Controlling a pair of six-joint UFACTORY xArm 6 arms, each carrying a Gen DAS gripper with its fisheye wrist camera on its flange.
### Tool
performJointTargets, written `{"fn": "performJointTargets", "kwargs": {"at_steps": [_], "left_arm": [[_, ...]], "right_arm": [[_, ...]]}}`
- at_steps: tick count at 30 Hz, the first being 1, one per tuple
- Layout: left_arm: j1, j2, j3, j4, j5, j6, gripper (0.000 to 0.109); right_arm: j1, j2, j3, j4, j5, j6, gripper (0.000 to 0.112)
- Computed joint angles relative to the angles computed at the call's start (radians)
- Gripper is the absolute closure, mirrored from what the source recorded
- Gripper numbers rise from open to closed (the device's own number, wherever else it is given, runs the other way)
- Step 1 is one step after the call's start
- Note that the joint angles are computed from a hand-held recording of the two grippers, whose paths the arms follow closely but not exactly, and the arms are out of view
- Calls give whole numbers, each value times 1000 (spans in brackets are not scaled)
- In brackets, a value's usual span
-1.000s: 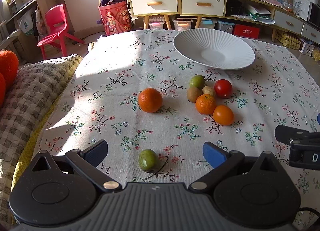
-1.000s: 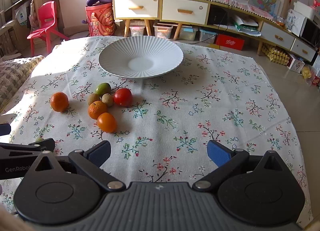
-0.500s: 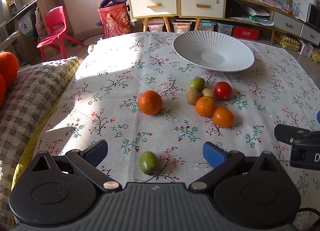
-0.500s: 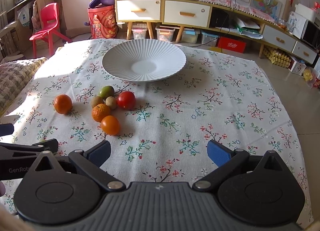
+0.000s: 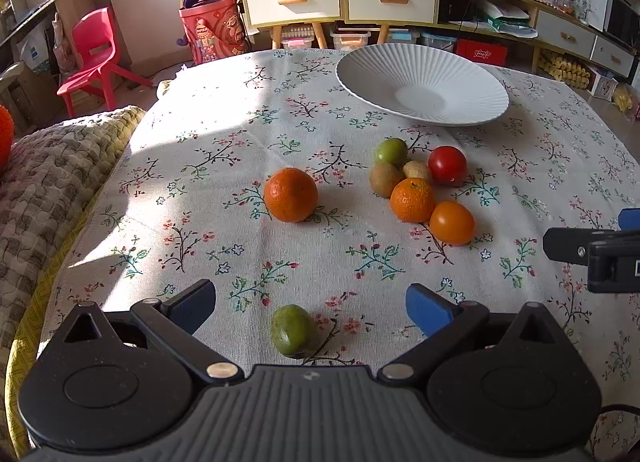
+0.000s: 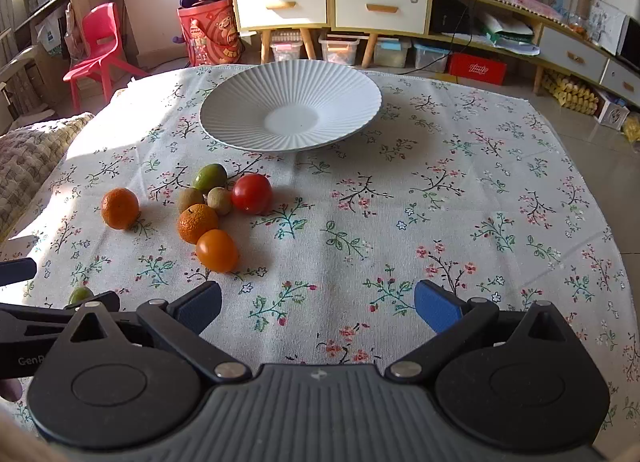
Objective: Organize fruits
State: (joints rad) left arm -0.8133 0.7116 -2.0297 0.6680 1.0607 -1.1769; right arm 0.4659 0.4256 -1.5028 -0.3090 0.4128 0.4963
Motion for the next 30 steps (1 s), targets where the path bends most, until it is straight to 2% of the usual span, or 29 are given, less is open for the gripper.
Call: {"fn": "performJointTargets", "kwargs": {"at_steps": [5,9,12,15,18,21,22,24,26,30], "left_arm": [[16,-30,65,25,-69,-25,17],[31,-42,97,24,-131,3,17],[43,-40,102,9,-148,53,17],[64,-61,149,15,-193,28,17],[101,-98,234,11,-315,-20,19],[133,-112,287,49,-424,-66,32],[140,-108,289,56,-444,-71,39],[154,-98,293,73,-499,-79,44],[161,-85,283,85,-518,-78,52],[174,-62,263,92,-538,-68,65]], "right_arm": [[-8,22,-14,46,-21,-52,9],[-10,38,-28,187,-24,-173,10],[-8,57,-49,277,-16,-267,10],[-1,81,-70,446,-23,-425,13],[7,98,-88,625,-25,-586,22],[15,114,-105,734,-26,-694,34],[17,117,-108,763,-28,-723,34],[20,125,-114,794,-36,-757,37],[23,133,-122,822,-38,-794,42],[33,160,-151,796,-38,-799,57]]}}
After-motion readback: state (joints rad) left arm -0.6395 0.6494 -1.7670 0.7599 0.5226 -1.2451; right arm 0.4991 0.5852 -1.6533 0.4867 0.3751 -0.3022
